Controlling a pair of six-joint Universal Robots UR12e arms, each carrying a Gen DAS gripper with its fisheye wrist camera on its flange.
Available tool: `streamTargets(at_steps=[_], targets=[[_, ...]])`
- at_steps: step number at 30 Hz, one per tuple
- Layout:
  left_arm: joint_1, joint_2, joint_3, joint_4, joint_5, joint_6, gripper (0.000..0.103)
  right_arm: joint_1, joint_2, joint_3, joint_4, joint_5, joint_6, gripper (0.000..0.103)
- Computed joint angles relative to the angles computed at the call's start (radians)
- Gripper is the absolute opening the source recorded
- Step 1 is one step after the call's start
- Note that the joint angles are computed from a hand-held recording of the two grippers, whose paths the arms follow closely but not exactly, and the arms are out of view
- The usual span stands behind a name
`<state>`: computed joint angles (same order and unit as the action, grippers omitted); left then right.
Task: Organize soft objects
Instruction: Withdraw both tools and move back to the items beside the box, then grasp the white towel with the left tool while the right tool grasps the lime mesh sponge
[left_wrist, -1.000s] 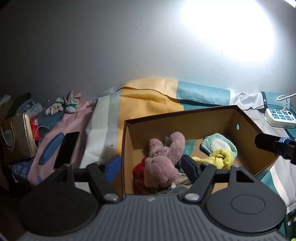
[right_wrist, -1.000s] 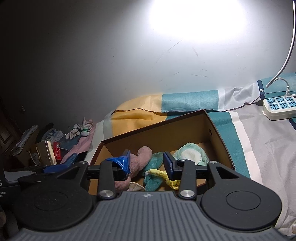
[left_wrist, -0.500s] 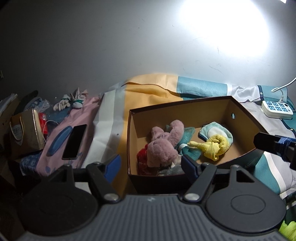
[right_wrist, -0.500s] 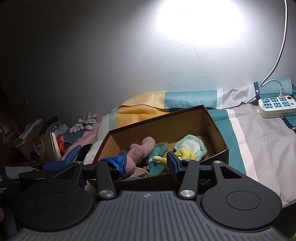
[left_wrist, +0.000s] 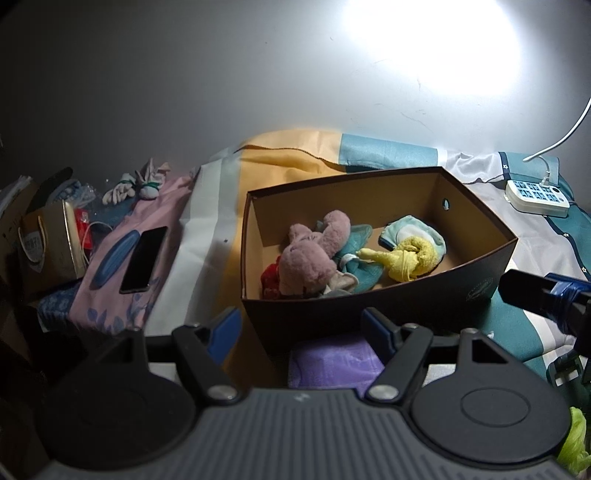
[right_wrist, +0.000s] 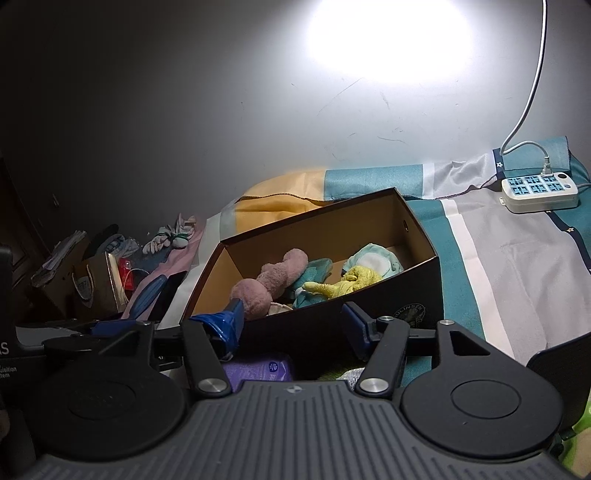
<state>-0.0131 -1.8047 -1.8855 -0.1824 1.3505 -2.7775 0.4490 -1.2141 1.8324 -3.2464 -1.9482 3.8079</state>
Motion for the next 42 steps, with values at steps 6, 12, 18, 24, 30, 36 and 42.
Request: streamTargets(at_steps=[6, 12, 18, 24, 30, 36, 42], targets=[[0.004, 0.016, -0.022, -0.024, -0.011, 0.009, 0.074, 0.008, -0.009, 0.021, 0.003, -0.002, 0.02, 0.048], [0.006, 0.027, -0.04, -0.04, -0.01, 0.018, 0.074, 0.011, -0.018, 0.043, 0.002, 0.008, 0.041, 0.051], [0.008, 0.031, -0.047, -0.062, -0.01, 0.024, 0.074, 0.013, -0.033, 0.07, 0.018, 0.015, 0.07, 0.054], [0.008, 0.037, -0.053, -0.075, -0.02, 0.041, 0.074, 0.014, -0.047, 0.099, 0.027, 0.022, 0.097, 0.055], [0.013, 0.042, -0.062, -0.102, -0.043, 0.056, 0.074, 0.015, -0.057, 0.12, 0.036, 0.036, 0.112, 0.055], [0.032, 0.056, -0.084, -0.134, -0.105, 0.096, 0.074, 0.02, -0.068, 0.144, 0.042, 0.043, 0.099, 0.056], [0.055, 0.075, -0.121, -0.167, -0.196, 0.183, 0.074, 0.026, -0.083, 0.175, 0.065, 0.047, 0.091, 0.056]])
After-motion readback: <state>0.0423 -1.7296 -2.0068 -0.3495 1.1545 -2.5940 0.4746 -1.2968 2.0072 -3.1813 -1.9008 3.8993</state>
